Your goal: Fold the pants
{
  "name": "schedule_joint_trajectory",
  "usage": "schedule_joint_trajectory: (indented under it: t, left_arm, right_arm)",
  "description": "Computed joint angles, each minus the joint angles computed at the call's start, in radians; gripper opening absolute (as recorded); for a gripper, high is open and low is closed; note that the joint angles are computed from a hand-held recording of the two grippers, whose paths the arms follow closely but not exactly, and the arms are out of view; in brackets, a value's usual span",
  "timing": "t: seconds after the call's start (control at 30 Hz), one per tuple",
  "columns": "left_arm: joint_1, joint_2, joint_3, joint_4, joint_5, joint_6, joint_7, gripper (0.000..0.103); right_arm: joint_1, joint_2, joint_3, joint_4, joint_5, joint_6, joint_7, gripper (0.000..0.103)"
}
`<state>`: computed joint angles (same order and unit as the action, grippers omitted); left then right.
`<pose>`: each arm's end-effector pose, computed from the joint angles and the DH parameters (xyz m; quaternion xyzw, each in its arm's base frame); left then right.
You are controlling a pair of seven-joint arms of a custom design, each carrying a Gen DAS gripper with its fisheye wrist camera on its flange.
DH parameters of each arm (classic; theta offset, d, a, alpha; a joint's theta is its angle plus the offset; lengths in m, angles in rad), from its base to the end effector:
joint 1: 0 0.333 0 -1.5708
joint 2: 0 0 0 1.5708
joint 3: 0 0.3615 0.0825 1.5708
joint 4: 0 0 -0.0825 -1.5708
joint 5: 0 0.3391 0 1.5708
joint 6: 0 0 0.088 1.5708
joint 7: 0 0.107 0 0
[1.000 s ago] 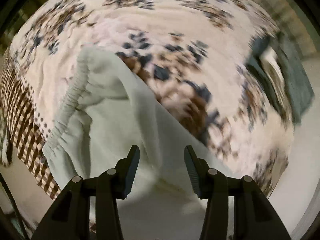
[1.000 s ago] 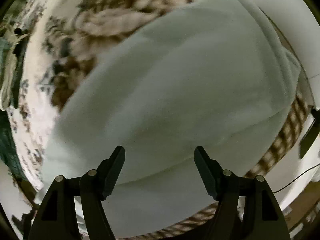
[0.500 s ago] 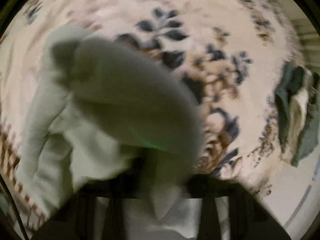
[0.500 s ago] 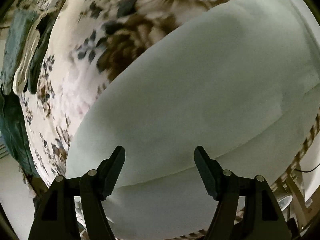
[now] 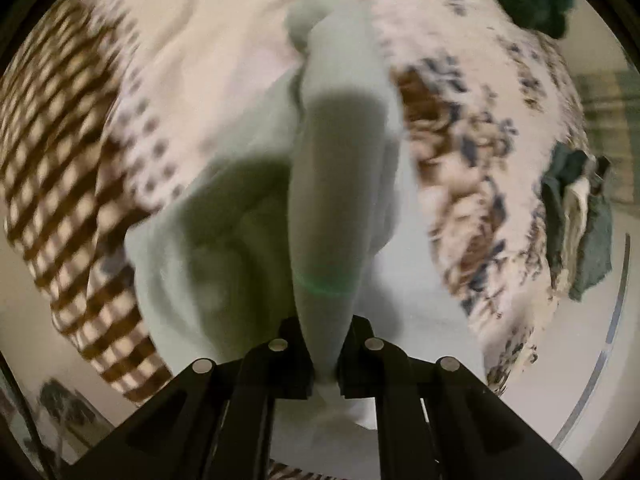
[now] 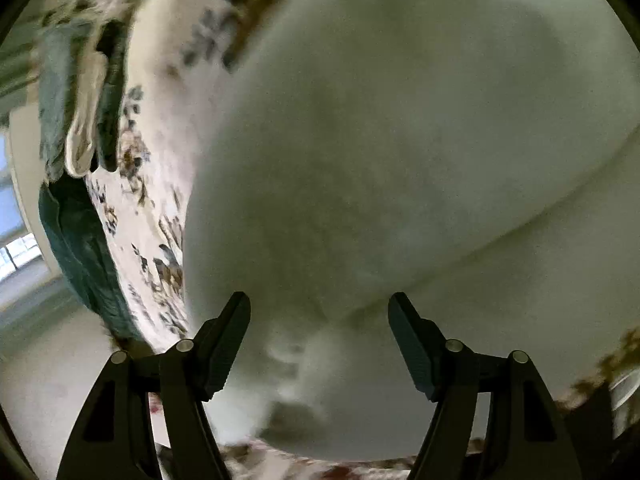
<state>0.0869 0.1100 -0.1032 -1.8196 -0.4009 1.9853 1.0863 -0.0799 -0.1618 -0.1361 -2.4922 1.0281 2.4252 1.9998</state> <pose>0.5632 -0.0308 0.5447 0.8731 -0.4482 0.1203 0.1495 0.4156 -0.0892 0.4320 -0.0692 0.9337 0.2490 0.2477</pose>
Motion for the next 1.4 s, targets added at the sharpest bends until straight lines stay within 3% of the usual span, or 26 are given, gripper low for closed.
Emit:
schedule_joint_trajectory:
  t: [0.13,0.37,0.43,0.47,0.5,0.53,0.6,0.7,0.83,0.93,1.07,1.1,1.17,1.27,1.3,1.33,1.37,1.4]
  left_arm:
    - [0.000,-0.025,0.000,-0.058,-0.028,0.055,0.044,0.006]
    - [0.001,0.021,-0.004,0.037,-0.034,0.065,0.088,0.006]
    - [-0.001,0.037,-0.009,0.065,-0.012,0.062,0.095,0.006]
    - [-0.004,0.045,-0.012,0.080,0.003,0.061,0.094,0.006]
    - [-0.003,0.047,-0.014,0.086,0.008,0.057,0.095,0.006]
    - [-0.004,0.045,-0.016,0.092,0.015,0.053,0.094,0.006]
    - [-0.007,0.021,-0.018,0.085,0.038,0.060,0.111,0.006]
    - [-0.005,-0.038,-0.009,0.040,0.045,0.040,0.140,0.006]
    - [-0.001,-0.120,0.018,-0.063,0.055,-0.030,0.149,0.006]
    - [0.000,-0.173,0.039,-0.171,0.097,-0.047,0.145,0.006]
    - [-0.001,-0.220,0.057,-0.317,0.133,-0.010,0.135,0.011]
    - [-0.004,-0.225,0.058,-0.325,0.138,-0.005,0.133,0.013]
    - [-0.017,-0.231,0.042,-0.299,0.213,-0.025,0.104,0.029]
    - [-0.052,-0.248,0.015,-0.249,0.324,-0.058,0.104,0.041]
    - [-0.068,-0.262,0.003,-0.236,0.359,-0.064,0.109,0.051]
    - [-0.084,-0.276,-0.008,-0.228,0.390,-0.070,0.112,0.059]
    - [-0.105,-0.292,-0.026,-0.216,0.432,-0.082,0.113,0.075]
    - [-0.126,-0.309,-0.042,-0.213,0.465,-0.082,0.111,0.081]
  right_arm:
    - [0.037,0.025,0.030,-0.057,0.215,0.107,-0.013,0.072]
    - [0.074,-0.067,0.063,-0.135,0.227,0.250,0.006,0.072]
    - [0.096,-0.039,0.063,-0.124,0.301,0.311,-0.063,0.071]
    - [0.111,-0.028,0.054,-0.117,0.277,0.331,-0.054,0.068]
    - [0.091,-0.020,0.073,-0.110,0.183,0.338,0.001,0.040]
    - [0.080,-0.024,0.074,-0.110,0.082,0.331,0.063,0.015]
    - [0.051,-0.077,0.091,-0.115,-0.133,0.304,0.218,0.009]
    - [-0.007,-0.217,0.108,-0.131,-0.392,0.212,0.361,0.008]
    - [-0.058,-0.407,0.084,-0.153,-0.538,0.019,0.432,0.008]
    - [-0.073,-0.519,0.048,-0.202,-0.584,-0.148,0.412,0.008]
    - [-0.083,-0.543,0.050,-0.281,-0.559,-0.206,0.398,0.008]
    - [-0.072,-0.529,0.046,-0.302,-0.542,-0.198,0.372,0.008]
    - [-0.044,-0.475,0.025,-0.312,-0.512,-0.199,0.293,0.013]
    - [-0.005,-0.440,-0.026,-0.300,-0.417,-0.207,0.135,0.047]
    - [0.002,-0.458,-0.033,-0.296,-0.391,-0.208,0.084,0.068]
    - [0.000,-0.474,-0.034,-0.287,-0.383,-0.221,0.050,0.075]
    - [-0.010,-0.494,-0.033,-0.281,-0.388,-0.247,0.033,0.075]
    - [-0.026,-0.520,-0.032,-0.264,-0.410,-0.286,0.025,0.075]
